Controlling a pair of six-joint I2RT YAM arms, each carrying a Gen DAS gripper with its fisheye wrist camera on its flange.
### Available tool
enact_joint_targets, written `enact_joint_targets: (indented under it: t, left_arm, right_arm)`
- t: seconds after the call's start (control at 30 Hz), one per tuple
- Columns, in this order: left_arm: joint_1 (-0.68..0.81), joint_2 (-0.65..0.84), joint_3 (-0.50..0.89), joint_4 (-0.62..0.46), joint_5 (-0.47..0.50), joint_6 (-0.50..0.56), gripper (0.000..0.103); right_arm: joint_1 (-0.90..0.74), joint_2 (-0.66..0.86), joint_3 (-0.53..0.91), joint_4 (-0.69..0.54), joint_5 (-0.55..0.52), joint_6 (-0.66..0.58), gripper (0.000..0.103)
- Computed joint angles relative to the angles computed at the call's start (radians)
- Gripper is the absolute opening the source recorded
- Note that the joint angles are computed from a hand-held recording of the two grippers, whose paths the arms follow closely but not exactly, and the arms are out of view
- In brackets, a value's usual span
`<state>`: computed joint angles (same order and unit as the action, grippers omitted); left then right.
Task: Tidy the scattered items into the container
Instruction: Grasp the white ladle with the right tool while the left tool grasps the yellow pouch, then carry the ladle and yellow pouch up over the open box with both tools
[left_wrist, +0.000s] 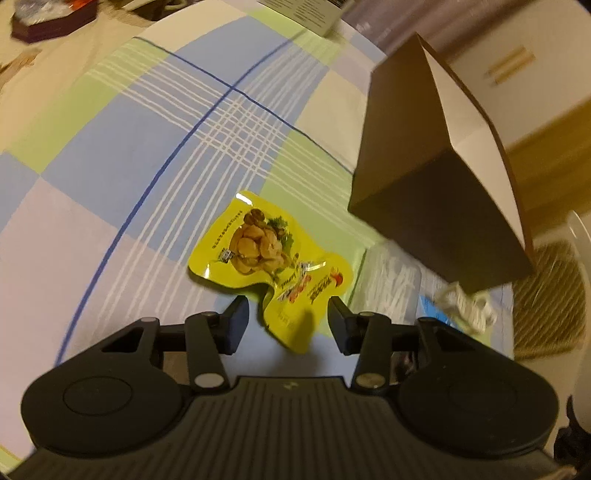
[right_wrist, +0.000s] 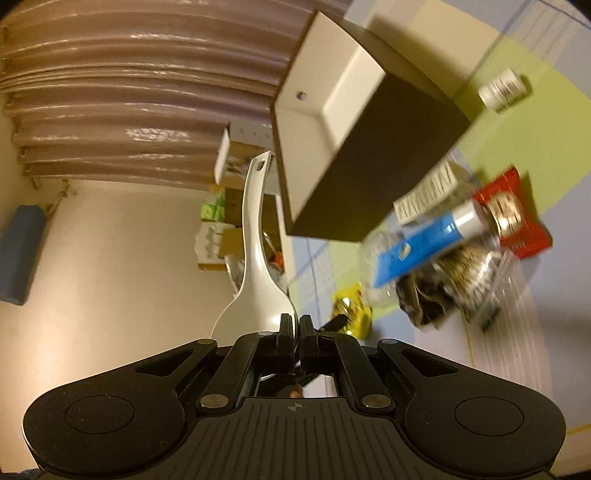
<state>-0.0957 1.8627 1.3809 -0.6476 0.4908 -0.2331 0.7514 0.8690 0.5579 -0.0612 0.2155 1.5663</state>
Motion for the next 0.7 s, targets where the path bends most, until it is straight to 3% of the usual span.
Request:
enact_joint_targets:
  t: [0.23,0.3,0.63,0.7]
  left_arm:
    - [-0.016,0.014,-0.014,0.098,-0.039,-0.124,0.034]
    - [-0.024,0.026,0.001,0.098,-0.064,-0.131,0.021]
    - [-0.083,0.021,0.088,0.008,-0.167,0.082,0.016]
    - [-0.086,0.000,0.088,-0.004,-0.170,0.120,0.007]
  right_arm:
    - [-0.093,-0.026,-0.011,-0.015,-0.075,-0.045,0.005]
    - [-0.114,-0.030,-0.014,-0.019,-0.095,-0.053,0.005]
    - [-0.221,-0.067,-0.065,0.008,-0.192,-0.081,0.005]
    - [-0.240,-0.069,-0.077,0.028,-0.209,-0.083,0.005]
